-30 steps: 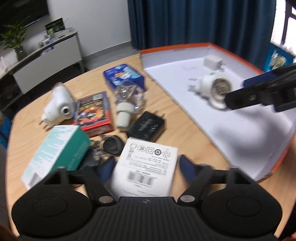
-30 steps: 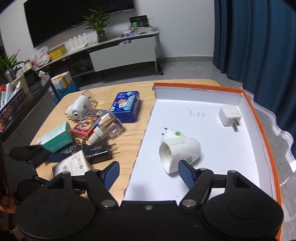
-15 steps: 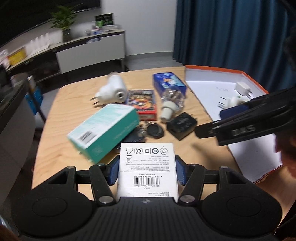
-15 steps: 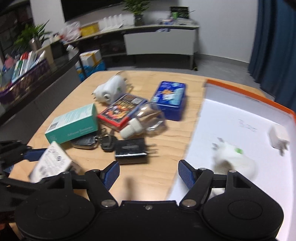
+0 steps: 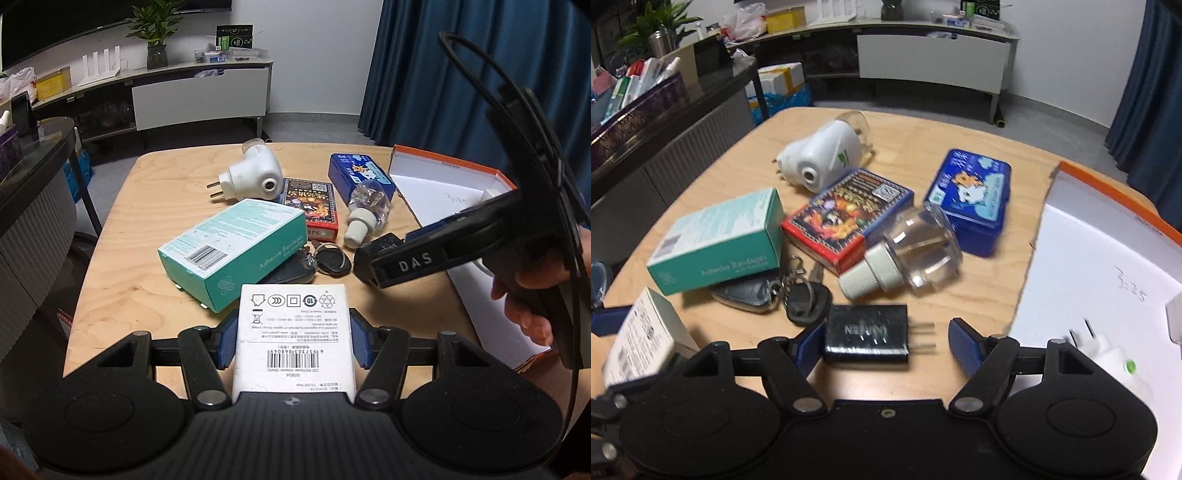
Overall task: Organize rigid objects
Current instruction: 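Grasp the black charger with the right tool, then carry the barcode box and black charger over the orange-rimmed box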
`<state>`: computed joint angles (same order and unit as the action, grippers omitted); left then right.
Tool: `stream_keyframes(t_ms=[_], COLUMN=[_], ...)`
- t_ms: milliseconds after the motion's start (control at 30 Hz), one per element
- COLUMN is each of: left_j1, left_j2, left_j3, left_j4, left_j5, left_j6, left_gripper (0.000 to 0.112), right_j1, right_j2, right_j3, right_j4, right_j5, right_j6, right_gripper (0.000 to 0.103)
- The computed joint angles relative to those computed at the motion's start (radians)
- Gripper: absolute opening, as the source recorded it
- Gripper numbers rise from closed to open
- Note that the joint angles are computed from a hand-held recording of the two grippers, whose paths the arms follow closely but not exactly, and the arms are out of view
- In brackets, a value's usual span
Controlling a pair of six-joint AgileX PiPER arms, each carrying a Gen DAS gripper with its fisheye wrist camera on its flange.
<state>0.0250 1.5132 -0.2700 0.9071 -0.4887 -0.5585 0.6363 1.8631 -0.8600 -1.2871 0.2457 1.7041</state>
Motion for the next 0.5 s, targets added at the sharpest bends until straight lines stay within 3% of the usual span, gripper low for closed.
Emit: stream_keyframes(t_ms=[33,100,200,300,400,500], left_j1=[0.001,0.004,-0.013,-0.044,-0.1,-0.181], left_j2=[0.002,0.0,-0.005,-0.022,-0.051,-0.074], left_j3=[-0.001,-0.002,-0.004,-0.005,-0.008,-0.028], left_j4=[0.0,-0.003,-0.026,-0.046,-0.075,-0.115], left_j5=[0.0,0.001,0.01,0.025,0.052,0.089], left_j6=[-0.001,-0.001,0.001,-0.01,-0.02,-0.046], left_gripper=[0.06,0.06,0.06,0.06,0.06,0.06], right_j1=[-0.004,-0.014,-0.01,0.007,0.032,0.052], right_j2=[0.004,0.001,-0.011,-0.057,-0.147,-0.269], right_j3=[-0.009,-0.009,0.002,0.054,0.126,0.204], right_j4=[0.034,0.026,0.025,-0.109,-0.217,-0.199], right_j5=[0.001,-0.012,-0.006,0.015,0.059,0.131], right_j6=[-0.036,-0.02,-0.011,0.156,0.287,0.307], right_gripper=[0.085,0.073,0.073,0.073,0.073,0.073])
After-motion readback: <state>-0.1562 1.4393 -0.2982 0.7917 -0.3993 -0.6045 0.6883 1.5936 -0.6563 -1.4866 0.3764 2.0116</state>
